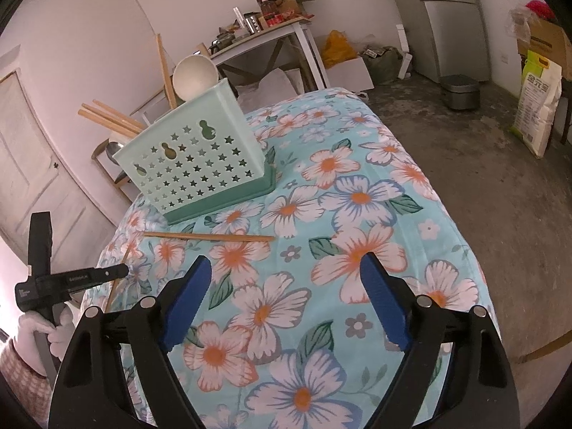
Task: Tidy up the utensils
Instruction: 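Lift the chopstick upright with the left tool while the right approaches the other chopstick, then grasp the last wooden chopstick with the right tool and lift it upright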
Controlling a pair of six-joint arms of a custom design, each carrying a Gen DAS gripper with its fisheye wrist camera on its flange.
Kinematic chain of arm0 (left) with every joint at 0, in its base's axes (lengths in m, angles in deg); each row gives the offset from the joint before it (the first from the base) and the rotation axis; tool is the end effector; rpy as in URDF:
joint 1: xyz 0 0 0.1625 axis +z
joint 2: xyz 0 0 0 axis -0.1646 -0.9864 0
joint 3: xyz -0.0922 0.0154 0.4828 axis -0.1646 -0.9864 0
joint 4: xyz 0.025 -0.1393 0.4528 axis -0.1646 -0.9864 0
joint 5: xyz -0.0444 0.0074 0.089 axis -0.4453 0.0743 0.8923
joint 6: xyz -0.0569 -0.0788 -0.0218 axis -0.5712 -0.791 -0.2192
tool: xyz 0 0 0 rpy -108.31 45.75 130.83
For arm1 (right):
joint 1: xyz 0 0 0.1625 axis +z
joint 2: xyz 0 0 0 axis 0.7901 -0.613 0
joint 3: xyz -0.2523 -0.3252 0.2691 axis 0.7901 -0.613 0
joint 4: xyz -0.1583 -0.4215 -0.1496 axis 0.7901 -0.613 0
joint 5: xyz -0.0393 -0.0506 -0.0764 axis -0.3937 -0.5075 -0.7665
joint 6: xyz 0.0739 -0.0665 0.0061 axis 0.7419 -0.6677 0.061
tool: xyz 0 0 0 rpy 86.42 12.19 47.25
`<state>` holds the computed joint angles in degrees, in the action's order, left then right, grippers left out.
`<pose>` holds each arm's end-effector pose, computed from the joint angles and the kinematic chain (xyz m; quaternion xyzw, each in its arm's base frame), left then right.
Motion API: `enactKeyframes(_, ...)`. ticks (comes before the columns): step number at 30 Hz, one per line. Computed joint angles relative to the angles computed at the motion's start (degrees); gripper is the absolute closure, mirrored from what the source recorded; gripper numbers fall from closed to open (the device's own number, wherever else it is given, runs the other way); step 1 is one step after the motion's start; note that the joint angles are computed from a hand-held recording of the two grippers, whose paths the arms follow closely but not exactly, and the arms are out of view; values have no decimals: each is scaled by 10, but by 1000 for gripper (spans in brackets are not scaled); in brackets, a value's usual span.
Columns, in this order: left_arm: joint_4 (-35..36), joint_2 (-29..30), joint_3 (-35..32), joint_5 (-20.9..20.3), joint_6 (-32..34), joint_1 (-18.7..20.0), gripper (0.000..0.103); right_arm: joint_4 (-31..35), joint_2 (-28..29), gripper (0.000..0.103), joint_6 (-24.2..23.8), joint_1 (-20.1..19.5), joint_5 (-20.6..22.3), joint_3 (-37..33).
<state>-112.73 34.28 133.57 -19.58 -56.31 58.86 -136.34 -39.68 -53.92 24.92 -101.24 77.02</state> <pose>-0.2396 -0.5853 0.0161 0.0378 0.9328 -0.2635 0.2430 0.0005 -0.5503 0.2628 0.0854 -0.9052 0.3745 0.1821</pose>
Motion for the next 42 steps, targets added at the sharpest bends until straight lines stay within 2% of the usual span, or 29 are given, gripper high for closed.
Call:
enactKeyframes(7,-26,-11,17,1,-27,13,98,2,5,22,-10,10,-7,0)
enactKeyframes(15,-37,-11,25,-1,-22,18,98,4,15,28,-29,23,-20,-3)
enactKeyframes(25,-63,-9,32,-13,-14,22,98,23,49,46,-128,54,-30,-30)
enactKeyframes(32,-77,-8,35,-19,-9,25,97,75,116,49,-239,91,-69,-93)
enactKeyframes(39,-83,-8,37,-23,-11,26,98,120,174,49,-293,110,-114,-157)
enactKeyframes(42,-83,-8,37,-23,-10,26,97,151,183,58,-292,112,-125,-173)
